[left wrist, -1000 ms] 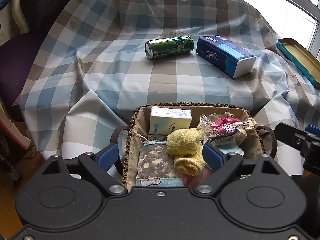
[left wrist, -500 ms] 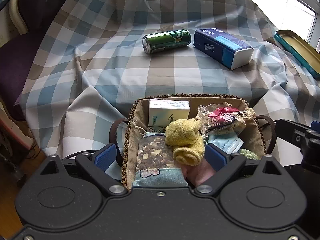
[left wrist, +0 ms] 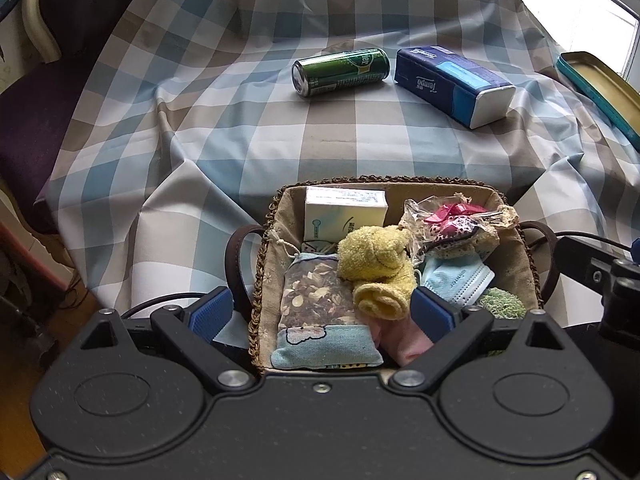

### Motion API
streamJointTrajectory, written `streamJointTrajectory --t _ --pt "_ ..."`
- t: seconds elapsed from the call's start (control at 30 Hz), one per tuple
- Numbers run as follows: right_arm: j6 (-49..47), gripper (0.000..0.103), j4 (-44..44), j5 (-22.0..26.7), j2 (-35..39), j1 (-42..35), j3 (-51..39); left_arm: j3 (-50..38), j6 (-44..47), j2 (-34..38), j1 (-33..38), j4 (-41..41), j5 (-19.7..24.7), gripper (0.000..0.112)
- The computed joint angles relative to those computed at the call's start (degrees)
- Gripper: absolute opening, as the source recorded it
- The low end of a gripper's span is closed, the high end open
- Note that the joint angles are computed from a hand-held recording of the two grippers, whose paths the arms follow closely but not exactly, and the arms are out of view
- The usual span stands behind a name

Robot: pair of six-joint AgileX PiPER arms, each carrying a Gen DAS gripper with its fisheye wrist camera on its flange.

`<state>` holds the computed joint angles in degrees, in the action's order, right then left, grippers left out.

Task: Organize soft objects

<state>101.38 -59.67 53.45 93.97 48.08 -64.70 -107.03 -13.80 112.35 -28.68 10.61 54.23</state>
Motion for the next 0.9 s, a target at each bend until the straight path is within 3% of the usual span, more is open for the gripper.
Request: streamJointTrajectory --t 0.53,0.9 --pt "-2.76 0.102 2.45 -0.35 0.78 -0.94 -1.07 -2.52 -1.69 1.75 0.16 0.54 4.37 0.094" --pt "-4.52 0.102 3.87 -0.68 1.19 -1.72 -1.75 -3.12 -0.6 2.03 0.2 -0.13 4.7 0.094"
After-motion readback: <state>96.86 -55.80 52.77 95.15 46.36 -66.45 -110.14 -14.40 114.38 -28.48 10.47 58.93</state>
